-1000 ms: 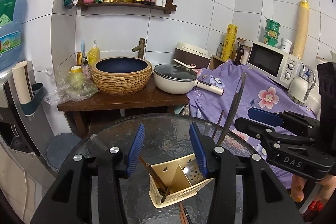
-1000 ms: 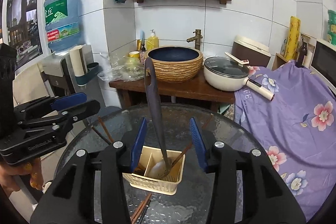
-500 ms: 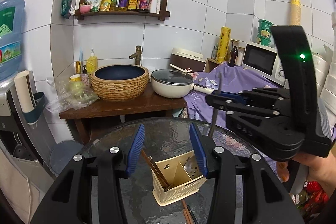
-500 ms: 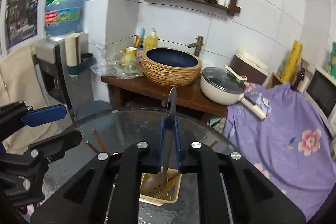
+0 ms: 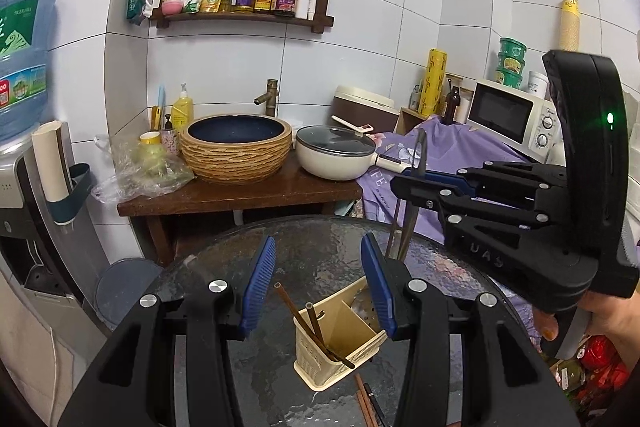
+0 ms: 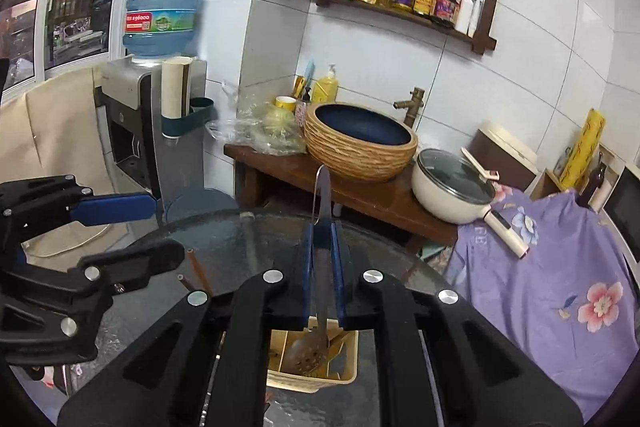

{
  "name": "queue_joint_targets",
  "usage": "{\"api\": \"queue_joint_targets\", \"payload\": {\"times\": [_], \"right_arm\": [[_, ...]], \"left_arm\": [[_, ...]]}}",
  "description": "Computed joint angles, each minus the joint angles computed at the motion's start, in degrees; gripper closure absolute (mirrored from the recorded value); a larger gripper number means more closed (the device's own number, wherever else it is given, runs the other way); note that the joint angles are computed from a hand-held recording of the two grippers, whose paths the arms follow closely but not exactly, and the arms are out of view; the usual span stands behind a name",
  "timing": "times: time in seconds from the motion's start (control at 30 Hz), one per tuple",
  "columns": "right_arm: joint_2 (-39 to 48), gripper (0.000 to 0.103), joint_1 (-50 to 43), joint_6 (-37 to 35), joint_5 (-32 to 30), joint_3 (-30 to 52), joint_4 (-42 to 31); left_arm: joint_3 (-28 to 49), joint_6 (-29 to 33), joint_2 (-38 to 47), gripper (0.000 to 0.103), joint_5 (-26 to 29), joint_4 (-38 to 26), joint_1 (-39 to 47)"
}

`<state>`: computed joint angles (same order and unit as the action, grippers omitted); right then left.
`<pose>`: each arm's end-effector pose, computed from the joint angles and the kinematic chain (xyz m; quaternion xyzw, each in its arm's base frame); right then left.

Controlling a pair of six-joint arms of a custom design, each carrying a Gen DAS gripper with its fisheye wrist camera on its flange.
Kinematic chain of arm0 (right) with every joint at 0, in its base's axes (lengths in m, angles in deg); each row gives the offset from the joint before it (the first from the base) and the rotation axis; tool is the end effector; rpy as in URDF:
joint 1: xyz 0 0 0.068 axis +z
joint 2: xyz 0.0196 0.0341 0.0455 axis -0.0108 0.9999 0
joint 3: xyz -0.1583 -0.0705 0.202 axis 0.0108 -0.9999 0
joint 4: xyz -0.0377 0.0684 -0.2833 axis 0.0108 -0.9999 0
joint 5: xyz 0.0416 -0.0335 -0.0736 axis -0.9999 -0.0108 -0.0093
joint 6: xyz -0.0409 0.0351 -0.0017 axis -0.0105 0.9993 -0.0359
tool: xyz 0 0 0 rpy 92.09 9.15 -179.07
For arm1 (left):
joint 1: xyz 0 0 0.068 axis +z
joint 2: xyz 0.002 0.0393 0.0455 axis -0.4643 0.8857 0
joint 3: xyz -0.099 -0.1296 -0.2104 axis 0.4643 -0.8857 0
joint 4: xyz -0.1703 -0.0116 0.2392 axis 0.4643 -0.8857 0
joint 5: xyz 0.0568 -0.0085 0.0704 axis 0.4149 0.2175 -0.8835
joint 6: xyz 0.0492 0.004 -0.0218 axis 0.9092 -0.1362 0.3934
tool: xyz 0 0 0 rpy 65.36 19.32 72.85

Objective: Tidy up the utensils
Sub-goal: 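Push the skimmer down into the caddy with the right tool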

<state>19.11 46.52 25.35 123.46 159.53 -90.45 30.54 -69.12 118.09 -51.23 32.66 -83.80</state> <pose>0.1677 0.1502 0.4858 -0.1003 0.8653 -0.0193 0.4907 0.1388 -0.1867 0.4604 0.2085 0.8195 -0.1951 0.4968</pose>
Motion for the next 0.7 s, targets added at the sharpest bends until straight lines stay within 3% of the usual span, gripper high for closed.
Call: {"api": "queue_joint_targets", "payload": {"times": [0.33,0.47,0.7], "right_arm": [[2.6,0.094,-8.4,17.3,-8.7,8.3,-9.4],[3.2,0.099,-0.9,10.1,2.9,8.4,-9.8],[0.6,0.098,4.4,4.6,11.2,3.8,-5.8]], "left_arm": [[-1.1,-1.1,0.2,0.059,1.8,0.1,1.5],[-1.2,-1.1,0.3,0.059,1.9,0.1,1.3],[2.5,-1.8,4.6,0.059,5.6,-0.9,4.0]]}}
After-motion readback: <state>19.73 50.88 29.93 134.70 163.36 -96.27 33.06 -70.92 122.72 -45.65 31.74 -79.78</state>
